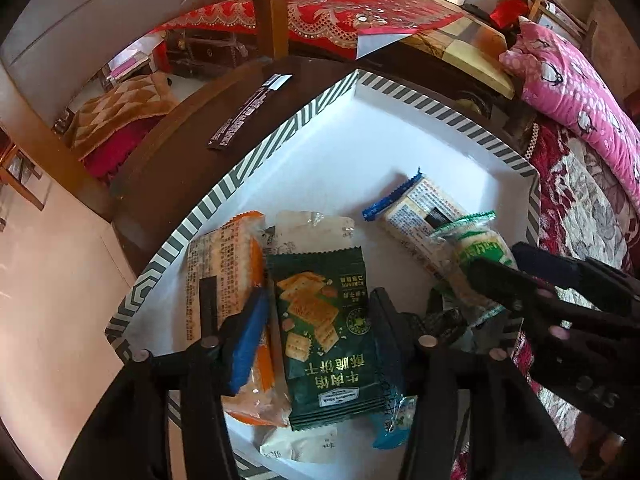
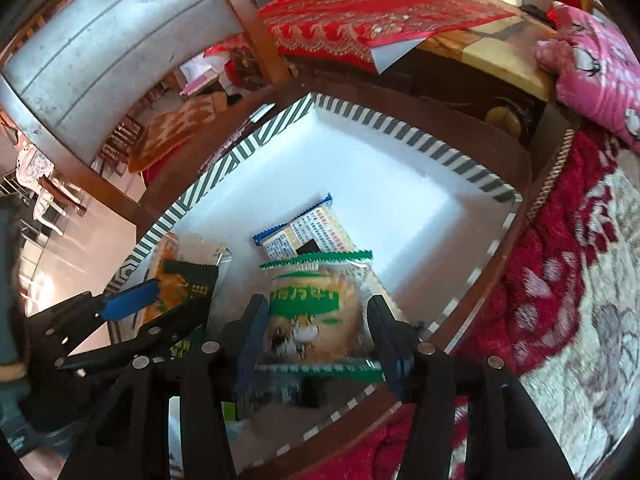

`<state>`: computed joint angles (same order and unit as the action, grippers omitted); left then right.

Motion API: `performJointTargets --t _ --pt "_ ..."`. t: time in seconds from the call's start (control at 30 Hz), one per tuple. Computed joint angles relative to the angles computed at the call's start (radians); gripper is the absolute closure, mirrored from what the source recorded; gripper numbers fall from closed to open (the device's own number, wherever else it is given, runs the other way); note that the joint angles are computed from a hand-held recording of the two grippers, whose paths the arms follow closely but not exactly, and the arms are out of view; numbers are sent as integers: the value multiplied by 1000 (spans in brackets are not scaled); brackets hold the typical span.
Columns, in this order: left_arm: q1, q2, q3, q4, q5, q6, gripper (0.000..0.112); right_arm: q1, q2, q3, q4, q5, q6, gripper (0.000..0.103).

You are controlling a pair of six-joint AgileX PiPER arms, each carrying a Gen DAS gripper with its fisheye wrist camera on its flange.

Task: Organize snacks
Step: 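Open both tools to drop the sachet and cookie pack into the tray, then move both open tools back to the snack pile on the blanket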

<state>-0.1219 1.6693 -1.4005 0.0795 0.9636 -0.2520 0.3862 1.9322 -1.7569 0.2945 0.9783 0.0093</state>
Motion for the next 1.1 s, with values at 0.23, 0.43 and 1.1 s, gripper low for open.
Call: performJointTargets --t 0.23,0.43,1.1 --pt "-65 -86 24 108 -15 -109 38 -76 -223 270 84 -100 -46 47" --pt "-167 -111 -16 124 13 -144 30 -167 -394 467 94 -113 -76 46" --pt "-670 205 -296 22 88 -165 29 -1055 -813 978 143 76 -510 44"
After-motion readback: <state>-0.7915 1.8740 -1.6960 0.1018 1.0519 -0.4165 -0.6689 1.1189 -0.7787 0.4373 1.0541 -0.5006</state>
